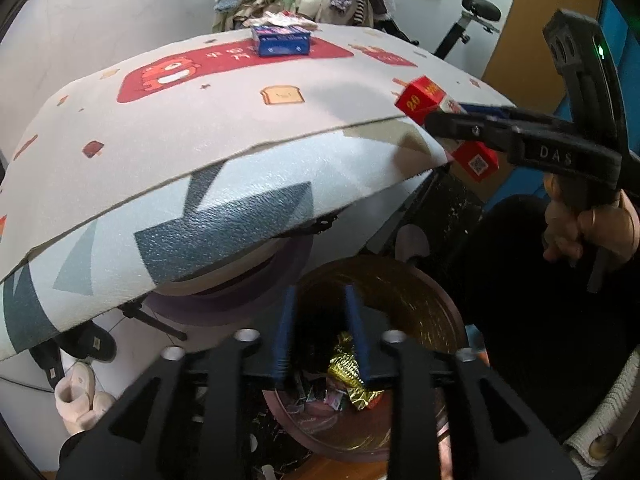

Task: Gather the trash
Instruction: 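Carry the black lid with the left gripper while the right gripper carries the red box to the bin, then open the left gripper over the brown bin while the right gripper drops the red box in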

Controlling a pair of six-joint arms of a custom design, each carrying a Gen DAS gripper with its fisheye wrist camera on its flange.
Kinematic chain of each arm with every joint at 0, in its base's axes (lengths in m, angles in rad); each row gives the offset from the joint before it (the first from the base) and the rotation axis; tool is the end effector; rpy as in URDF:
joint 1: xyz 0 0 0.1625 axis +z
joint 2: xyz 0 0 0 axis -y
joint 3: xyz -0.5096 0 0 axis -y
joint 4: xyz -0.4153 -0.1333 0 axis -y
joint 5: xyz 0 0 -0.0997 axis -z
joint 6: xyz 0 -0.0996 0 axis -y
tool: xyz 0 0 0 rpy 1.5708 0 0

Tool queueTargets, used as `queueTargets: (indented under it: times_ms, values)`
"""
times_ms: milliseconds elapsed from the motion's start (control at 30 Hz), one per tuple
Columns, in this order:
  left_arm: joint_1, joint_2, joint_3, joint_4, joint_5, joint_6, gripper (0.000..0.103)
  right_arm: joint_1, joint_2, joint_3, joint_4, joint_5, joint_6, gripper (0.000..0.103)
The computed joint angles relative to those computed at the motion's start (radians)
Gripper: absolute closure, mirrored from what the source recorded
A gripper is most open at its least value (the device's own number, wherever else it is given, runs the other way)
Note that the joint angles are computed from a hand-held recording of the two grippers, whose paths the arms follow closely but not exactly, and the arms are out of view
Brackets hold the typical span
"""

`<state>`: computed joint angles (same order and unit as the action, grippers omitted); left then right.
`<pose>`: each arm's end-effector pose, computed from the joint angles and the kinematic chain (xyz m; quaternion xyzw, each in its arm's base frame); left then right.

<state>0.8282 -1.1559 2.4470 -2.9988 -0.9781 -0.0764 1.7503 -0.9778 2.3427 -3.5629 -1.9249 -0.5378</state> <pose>-0.1516 -0.4446 0.1615 0.2931 0.9083 -0.1760 0.2412 0.1874 -0.4795 0.1614 0.2778 -0.8958 0.2690 0.2190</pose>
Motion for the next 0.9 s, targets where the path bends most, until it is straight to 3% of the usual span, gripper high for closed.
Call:
queueTargets:
  times_ms: [133,533,900]
  values:
    - [-0.01,-0.012,0.018,-0.066,0.035,-0.016,0.053,0.0,-0.003,0.0,0.015,0.01,-0.011,0.043]
    - [-0.055,-0.059,0.081,-0.254,0.137,-0.036,0.016,0.012,-0.025,0.007,0.139,0.051,-0.085,0.042]
    - [-0.042,-0.078,0.084,-0.267,0.128,-0.049,0.006,0.04,-0.021,0.0,0.293,0.04,-0.157,0.042]
